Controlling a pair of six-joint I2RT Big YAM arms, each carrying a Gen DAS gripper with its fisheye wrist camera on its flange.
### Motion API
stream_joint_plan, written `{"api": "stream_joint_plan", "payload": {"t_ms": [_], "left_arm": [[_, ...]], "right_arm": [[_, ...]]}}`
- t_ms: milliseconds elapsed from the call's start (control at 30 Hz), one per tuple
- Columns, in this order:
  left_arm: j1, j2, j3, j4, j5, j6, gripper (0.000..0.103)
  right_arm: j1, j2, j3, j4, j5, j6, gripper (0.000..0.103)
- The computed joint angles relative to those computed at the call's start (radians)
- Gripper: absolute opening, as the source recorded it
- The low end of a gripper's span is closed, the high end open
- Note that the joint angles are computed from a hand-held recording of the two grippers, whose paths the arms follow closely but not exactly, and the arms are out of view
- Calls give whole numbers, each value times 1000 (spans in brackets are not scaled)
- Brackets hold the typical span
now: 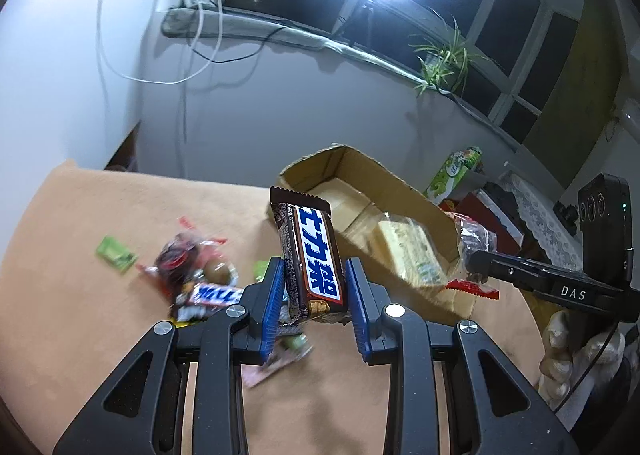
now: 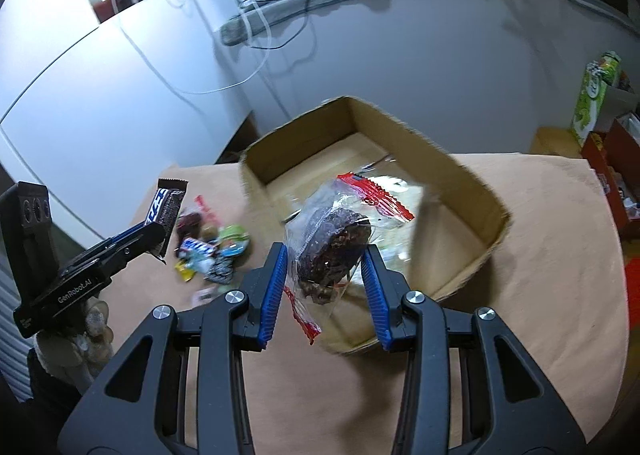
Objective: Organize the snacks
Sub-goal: 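Carry the Snickers bar in the left gripper while the right gripper carries the nut bag to the box, then open the left gripper over the box while the right gripper releases the nut bag inside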
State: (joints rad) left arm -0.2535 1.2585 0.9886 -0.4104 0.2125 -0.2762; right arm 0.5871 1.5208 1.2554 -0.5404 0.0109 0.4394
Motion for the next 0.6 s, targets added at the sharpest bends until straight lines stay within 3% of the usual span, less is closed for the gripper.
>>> {"api": "stream_joint_plan", "payload": {"t_ms": [600], "left_arm": [[-76, 185, 170, -24, 2, 14, 29]], "right_arm": [[-104, 53, 16, -23, 2, -24, 40]]}}
